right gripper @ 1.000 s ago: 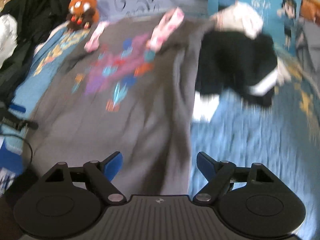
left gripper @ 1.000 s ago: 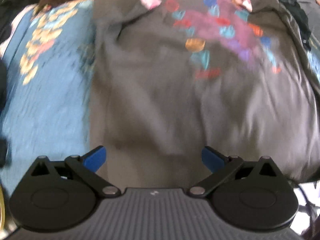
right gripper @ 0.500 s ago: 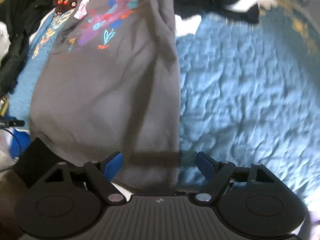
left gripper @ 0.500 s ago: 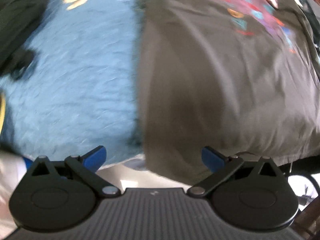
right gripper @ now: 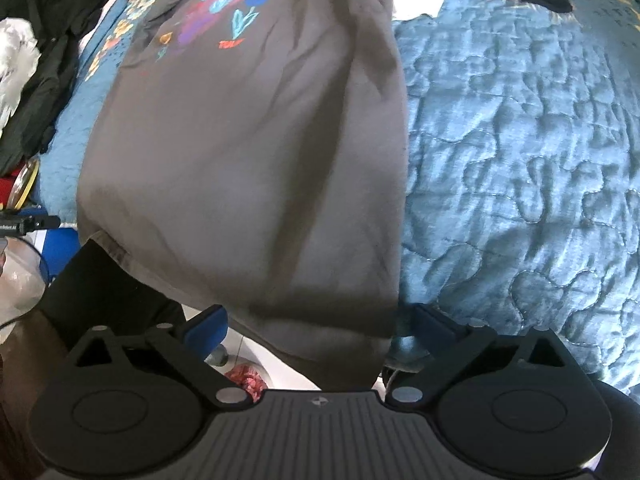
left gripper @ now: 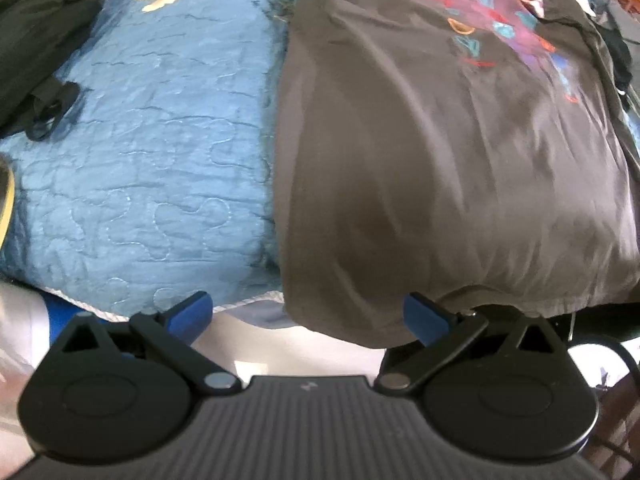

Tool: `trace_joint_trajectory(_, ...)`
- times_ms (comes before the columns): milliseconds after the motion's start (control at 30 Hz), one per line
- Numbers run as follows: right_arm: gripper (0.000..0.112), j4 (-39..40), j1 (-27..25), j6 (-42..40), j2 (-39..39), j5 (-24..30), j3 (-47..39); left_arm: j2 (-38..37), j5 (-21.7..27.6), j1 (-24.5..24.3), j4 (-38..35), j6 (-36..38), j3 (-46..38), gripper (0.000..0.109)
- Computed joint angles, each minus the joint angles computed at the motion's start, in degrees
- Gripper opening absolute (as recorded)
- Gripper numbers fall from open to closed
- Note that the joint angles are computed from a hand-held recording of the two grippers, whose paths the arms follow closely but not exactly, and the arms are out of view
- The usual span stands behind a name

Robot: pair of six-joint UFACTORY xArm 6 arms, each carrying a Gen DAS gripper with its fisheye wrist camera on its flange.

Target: Fold clothes

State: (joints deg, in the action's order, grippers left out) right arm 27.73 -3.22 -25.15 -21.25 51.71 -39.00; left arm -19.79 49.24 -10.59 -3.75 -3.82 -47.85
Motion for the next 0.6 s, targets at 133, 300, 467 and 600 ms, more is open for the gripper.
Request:
trace_joint_trajectory(133,0.077,1.36,0.39,-2.26,-0.81,0.04,0.64,-1.44,-1.72,0.70,-4.65,4.65,1.95,0.103)
trace_joint_trajectory(300,0.058,0.68,-0.15,0.38,-1.15,-0.76,0.75,-1.47,-3.12,2.14,-14.98,16.68,4.04,0.103)
trace_joint_trajectory(467,0.059,1.00,-1.39,1.06,-0.70,0.65,0.03,-1.47,-3.22,3.68,-24.11,32.00,5.80,0.103)
trace_joint_trajectory(600,0.063,-0.18,-0.43,1.66,0.01,1.11,-0.80,1.03,-1.90,6.18,-28.34,38.68,5.28,0.103)
